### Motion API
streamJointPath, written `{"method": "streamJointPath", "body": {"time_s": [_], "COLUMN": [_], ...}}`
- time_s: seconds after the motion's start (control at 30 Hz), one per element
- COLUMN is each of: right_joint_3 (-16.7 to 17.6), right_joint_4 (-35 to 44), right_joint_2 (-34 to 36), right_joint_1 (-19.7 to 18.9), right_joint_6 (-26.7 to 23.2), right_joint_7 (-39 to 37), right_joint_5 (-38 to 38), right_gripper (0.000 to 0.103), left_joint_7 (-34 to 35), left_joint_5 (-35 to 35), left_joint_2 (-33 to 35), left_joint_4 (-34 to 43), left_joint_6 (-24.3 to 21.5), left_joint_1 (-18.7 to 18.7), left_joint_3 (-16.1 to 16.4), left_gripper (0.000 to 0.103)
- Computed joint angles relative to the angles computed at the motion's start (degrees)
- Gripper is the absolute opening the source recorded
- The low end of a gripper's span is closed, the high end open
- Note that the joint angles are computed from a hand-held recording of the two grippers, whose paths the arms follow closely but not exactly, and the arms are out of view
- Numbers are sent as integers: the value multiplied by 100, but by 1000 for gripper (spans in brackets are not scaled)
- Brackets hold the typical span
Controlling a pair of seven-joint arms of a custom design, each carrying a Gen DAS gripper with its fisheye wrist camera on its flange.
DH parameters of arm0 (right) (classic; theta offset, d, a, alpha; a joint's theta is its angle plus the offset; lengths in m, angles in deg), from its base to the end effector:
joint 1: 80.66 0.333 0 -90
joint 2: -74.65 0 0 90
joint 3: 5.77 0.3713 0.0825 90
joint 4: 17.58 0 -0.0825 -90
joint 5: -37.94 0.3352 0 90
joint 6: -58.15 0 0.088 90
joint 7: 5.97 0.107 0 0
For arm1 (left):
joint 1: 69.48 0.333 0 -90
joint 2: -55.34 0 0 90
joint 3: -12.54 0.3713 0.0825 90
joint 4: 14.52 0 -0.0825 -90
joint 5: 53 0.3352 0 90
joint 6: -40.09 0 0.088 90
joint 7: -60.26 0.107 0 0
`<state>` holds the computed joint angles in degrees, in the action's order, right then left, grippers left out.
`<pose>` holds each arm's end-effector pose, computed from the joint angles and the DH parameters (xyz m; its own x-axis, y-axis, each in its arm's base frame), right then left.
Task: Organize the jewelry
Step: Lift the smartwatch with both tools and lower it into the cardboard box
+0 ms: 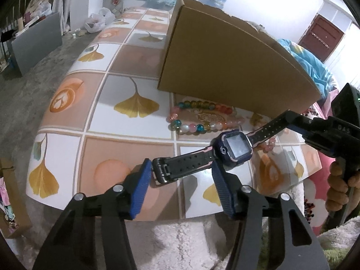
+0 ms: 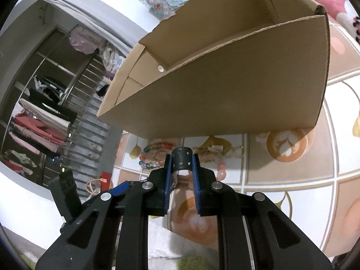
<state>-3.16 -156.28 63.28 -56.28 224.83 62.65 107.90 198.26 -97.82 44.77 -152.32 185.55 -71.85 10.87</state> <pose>0.4138 0.1479 0.5172 -0.0496 -0.7635 -0.6439 -0.8326 0.3877 -0.3955 0.4442 -0.0237 0.4992 -0.3755 -0.8835 0.2799 -0.8436 0.2008 -0.4980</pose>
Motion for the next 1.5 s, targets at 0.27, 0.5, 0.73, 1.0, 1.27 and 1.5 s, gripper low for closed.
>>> {"method": "streamJointPath", "body": {"time_s": [0.27,0.5,0.73,1.0,1.27,1.5], "right_joint_3": [62,32,76,68,-277,-783], "right_joint_4": [-7,-59,-91,-169,453,2282], "right_joint_2": [12,2,-6,-281,-440,604], "right_joint_1": [43,170,246,412,403,-81], "right_joint_6": [180,350,565,784,520,-822], "right_joint_7": [-39,-2,67,677,1078,878], "right_joint_5": [-83,-143,-299,-1306,-2806,-2898], "right_gripper": [15,15,14,13,13,13], "left_joint_7": [-262,-6,-389,-52,578,-119], "left_joint_5": [-242,-1093,-473,-641,-1201,-234], "left_joint_2": [53,77,54,-314,-470,862], "left_joint_4": [107,248,100,195,1137,2863], "left_joint_6": [-219,-959,-156,-276,-660,-377], "left_joint_1": [2,290,146,-73,-269,-294], "left_joint_3": [115,137,-147,57,224,-339], "left_gripper": [39,36,8,5,5,5]}}
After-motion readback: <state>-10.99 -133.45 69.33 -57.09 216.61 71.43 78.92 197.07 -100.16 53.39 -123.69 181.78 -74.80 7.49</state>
